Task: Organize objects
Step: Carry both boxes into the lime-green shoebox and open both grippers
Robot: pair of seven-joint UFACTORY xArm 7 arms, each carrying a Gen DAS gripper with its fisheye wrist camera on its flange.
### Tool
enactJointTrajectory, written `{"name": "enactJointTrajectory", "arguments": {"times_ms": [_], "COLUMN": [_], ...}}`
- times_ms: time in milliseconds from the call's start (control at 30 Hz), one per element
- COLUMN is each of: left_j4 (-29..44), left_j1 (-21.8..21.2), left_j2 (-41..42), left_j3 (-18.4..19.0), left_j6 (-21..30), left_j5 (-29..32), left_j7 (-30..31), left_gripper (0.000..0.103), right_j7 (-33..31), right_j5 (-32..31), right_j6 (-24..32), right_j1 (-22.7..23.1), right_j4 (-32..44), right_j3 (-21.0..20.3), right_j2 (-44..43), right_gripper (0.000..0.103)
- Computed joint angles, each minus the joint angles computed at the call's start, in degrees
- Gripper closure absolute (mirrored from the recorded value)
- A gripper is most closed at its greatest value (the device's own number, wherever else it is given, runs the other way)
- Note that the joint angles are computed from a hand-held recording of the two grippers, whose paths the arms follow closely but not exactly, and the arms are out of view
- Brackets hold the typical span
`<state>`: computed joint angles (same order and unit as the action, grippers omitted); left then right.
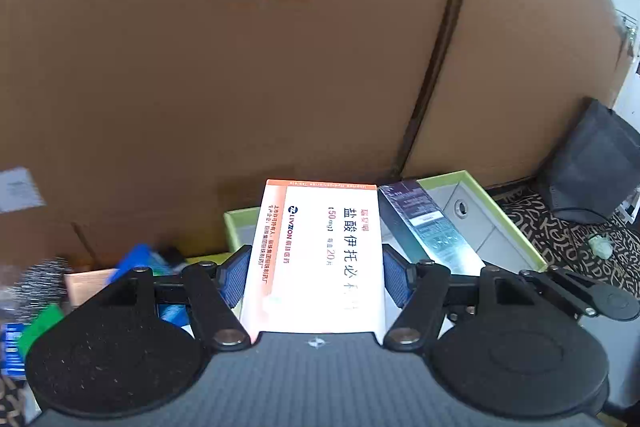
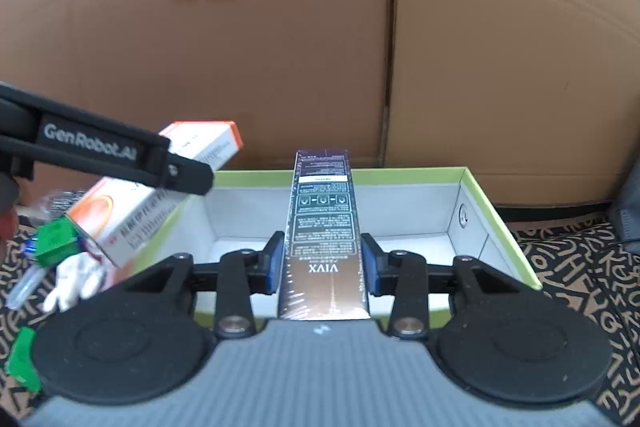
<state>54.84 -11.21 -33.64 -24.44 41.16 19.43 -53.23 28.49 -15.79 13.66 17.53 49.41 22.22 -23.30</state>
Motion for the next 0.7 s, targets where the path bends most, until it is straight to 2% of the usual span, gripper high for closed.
{"name": "enactJointTrajectory", "arguments": {"times_ms": [167,233,267,300,333,400,533,600,700], "left_j4": [-1.1,-2.5,-2.1,-2.6,-3.1,-3.5,-5.2,-5.2,-5.4], "left_j1": [0.5,1.7,2.6,3.5,4.1,4.0,1.9,1.1,-0.7], "left_j2": [3.0,2.7,3.2,2.7,2.2,1.7,0.6,-0.1,-2.2], "left_j3": [0.4,-0.5,-1.0,-1.9,-2.6,-2.7,0.0,0.3,0.7], "left_j6": [-3.6,-5.7,-5.4,-5.8,-6.0,-5.6,-7.4,-6.2,-1.8], "left_j5": [0.9,2.7,4.0,5.9,7.4,8.0,5.3,4.1,2.0], "left_j7": [-1.2,-3.3,-3.6,-4.5,-5.2,-6.0,-5.3,-4.3,-1.6], "left_gripper": [0.033,0.018,0.008,0.008,0.008,0.008,0.008,0.008,0.008], "right_j7": [-2.3,-3.8,-4.1,-5.9,-6.5,-4.3,-7.4,-8.4,-10.2], "right_j5": [0.7,1.5,0.8,1.3,1.4,-1.5,1.0,1.7,2.7], "right_j6": [-1.3,-2.0,-2.8,-3.4,-3.1,-4.9,-6.5,-6.5,-6.5], "right_j1": [1.2,2.3,2.2,3.3,3.5,1.1,2.9,2.8,3.0], "right_j4": [0.9,1.2,1.5,1.5,1.6,0.2,-1.9,-3.1,-4.4], "right_j3": [-1.8,-2.8,-2.5,-3.4,-3.6,-2.1,-4.7,-4.8,-4.9], "right_j2": [4.3,5.9,7.1,8.0,8.4,7.5,4.8,2.8,0.2], "right_gripper": [0.065,0.063,0.058,0.036,0.025,0.025,0.013,0.009,0.002]}}
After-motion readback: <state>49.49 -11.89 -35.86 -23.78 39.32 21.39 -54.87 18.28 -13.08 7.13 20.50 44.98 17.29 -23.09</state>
